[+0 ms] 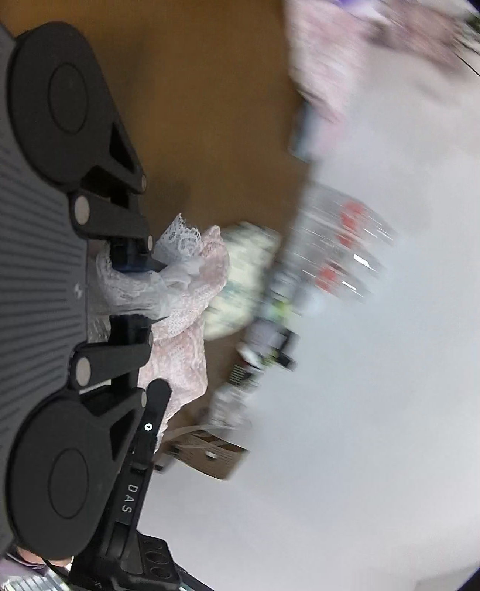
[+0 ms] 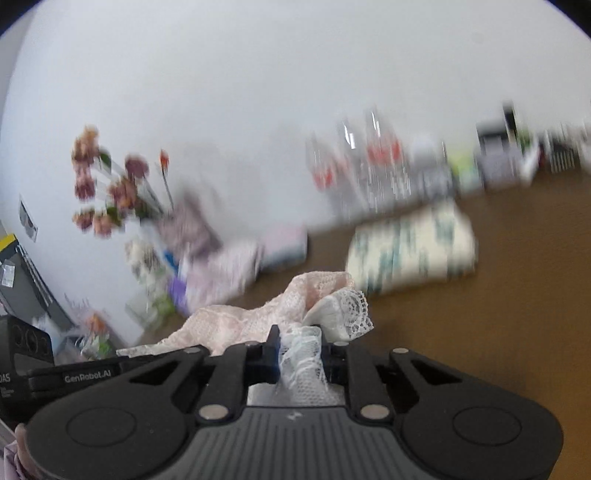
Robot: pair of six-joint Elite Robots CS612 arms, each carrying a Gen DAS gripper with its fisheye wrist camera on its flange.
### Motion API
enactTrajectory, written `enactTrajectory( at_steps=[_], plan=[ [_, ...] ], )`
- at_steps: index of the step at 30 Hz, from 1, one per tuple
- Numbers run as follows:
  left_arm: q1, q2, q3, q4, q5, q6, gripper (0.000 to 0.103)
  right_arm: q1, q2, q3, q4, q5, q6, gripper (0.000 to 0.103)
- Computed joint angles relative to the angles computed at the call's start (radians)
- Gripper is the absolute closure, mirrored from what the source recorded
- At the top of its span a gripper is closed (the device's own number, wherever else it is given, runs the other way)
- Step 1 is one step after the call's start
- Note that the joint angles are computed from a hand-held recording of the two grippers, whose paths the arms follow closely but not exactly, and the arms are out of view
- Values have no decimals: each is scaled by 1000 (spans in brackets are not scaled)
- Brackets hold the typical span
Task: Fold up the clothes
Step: 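Grasp the folded pink dress with both grippers and lift it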
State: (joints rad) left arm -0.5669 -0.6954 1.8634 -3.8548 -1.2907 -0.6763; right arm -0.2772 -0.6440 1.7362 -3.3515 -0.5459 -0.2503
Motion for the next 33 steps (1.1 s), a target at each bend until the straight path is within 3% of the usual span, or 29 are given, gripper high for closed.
enactTrajectory(
  at_steps=[5, 11, 13, 15, 18, 20, 22, 23, 24, 26, 28, 30, 32, 33],
  plan=[
    [65, 79, -224, 66, -25, 71, 85, 23, 91, -266, -17, -47, 159, 89],
    [112, 194, -445, 205, -18, 61, 86, 53, 225, -536, 185, -120, 141, 89],
    [123, 215, -471, 258, -39, 0, 86, 59, 259, -593, 246, -144, 128, 89],
    [130, 244, -494, 257, -64, -32, 86, 65, 289, -642, 311, -169, 116, 89],
    [130, 273, -518, 284, -40, -11, 86, 74, 328, -700, 384, -217, 93, 89],
    [129, 288, -529, 290, -27, -10, 80, 82, 346, -717, 401, -256, 72, 87],
    [128, 295, -533, 293, -11, -3, 71, 81, 355, -710, 355, -256, 89, 80],
    [129, 292, -530, 293, -11, -5, 57, 79, 356, -702, 324, -251, 105, 78],
    [132, 284, -521, 294, -21, -11, 52, 77, 348, -686, 281, -254, 116, 73],
    [139, 263, -490, 264, -40, -14, 50, 71, 334, -658, 197, -260, 138, 63],
    [137, 241, -455, 167, -12, 43, 51, 65, 327, -639, 88, -262, 176, 62],
    [115, 233, -458, 132, 90, 119, 55, 65, 339, -646, -45, -259, 220, 66],
    [91, 237, -485, 128, 185, 195, 76, 73, 353, -664, -99, -263, 215, 83],
    [84, 250, -514, 163, 189, 219, 81, 80, 360, -675, -103, -266, 197, 93]
  ],
)
